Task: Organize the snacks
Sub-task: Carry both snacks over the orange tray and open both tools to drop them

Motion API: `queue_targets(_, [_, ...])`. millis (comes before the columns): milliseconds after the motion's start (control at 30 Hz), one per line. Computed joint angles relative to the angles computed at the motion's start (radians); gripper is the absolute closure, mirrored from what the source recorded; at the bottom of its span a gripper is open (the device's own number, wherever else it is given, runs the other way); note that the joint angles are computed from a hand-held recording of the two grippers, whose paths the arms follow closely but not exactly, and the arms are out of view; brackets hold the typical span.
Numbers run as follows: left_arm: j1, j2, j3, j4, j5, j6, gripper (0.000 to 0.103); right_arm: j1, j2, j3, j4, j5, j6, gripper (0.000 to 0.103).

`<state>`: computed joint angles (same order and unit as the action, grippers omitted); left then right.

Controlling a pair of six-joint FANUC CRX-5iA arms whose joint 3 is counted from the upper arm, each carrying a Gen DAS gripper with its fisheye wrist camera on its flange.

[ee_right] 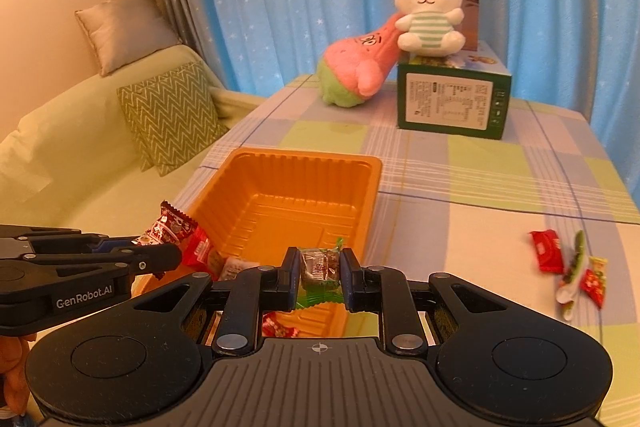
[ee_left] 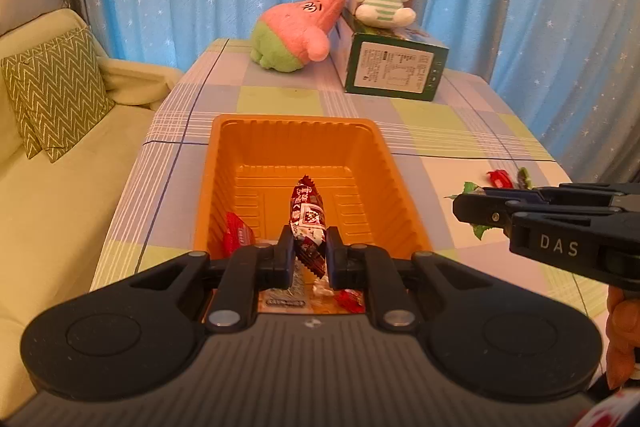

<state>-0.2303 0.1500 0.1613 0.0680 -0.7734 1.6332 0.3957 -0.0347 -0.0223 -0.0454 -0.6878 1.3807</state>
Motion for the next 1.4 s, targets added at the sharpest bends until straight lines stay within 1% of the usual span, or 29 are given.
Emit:
queue_targets(367, [0.027, 0.081, 0.05, 0.03, -0.011, -0.04, 0.09, -0.017, 0.092, 0.071, -0.052, -0.007, 0.036, 0.082])
queue_targets(467, [0.035, 0.107, 0.069, 0.051, -0.03, -0.052, 0.088, -0.019, 0.106, 0.08, -0.057, -0.007, 0.036, 0.082])
queue_targets(500, [0.038, 0.115, 0.076, 0.051, -0.04, -0.046, 0.084, -0.02, 0.108, 0.081, -0.06, -0.007, 0.036, 0.082])
queue_targets(533, [0.038, 0.12, 0.083, 0.043, -0.048, -0.033, 0.077, -0.021, 0.111, 0.083, -0.064, -0.008, 0.038, 0.082])
queue_targets(867, [0.054, 0.074, 0.036, 0.026, -0.022, 0.002, 0.074, -0.031, 0.128, 0.104, -0.11, -0.027, 0.057, 0.082])
queue_targets(1000, [0.06, 0.056, 0.02, 0.015, -0.017, 0.014, 0.069, -0.032, 0.132, 0.119, -0.139, -0.028, 0.065, 0.082])
queue_targets(1100, [0.065, 0.044, 0.009, 0.014, -0.019, 0.017, 0.068, -0.035, 0.141, 0.139, -0.166, -0.034, 0.069, 0.082])
queue_targets(1200, [0.071, 0.029, -0.006, 0.011, -0.021, 0.029, 0.063, -0.043, 0.154, 0.162, -0.202, -0.045, 0.082, 0.081])
queue_targets(1233, [0.073, 0.021, -0.014, 0.011, -0.018, 0.03, 0.061, -0.046, 0.155, 0.164, -0.21, -0.044, 0.074, 0.079])
queue_targets(1267, [0.074, 0.016, -0.019, 0.011, -0.017, 0.031, 0.059, -0.049, 0.153, 0.162, -0.213, -0.04, 0.064, 0.073])
queue_targets(1300, [0.076, 0.009, -0.026, 0.012, -0.015, 0.029, 0.055, -0.053, 0.148, 0.159, -0.217, -0.037, 0.053, 0.055])
queue_targets(1333, [0.077, 0.004, -0.032, 0.014, -0.013, 0.029, 0.054, -0.055, 0.141, 0.152, -0.218, -0.03, 0.041, 0.045])
queue_targets(1400, [0.077, -0.007, -0.041, 0.013, -0.011, 0.033, 0.054, -0.058, 0.123, 0.134, -0.208, -0.018, 0.024, 0.045])
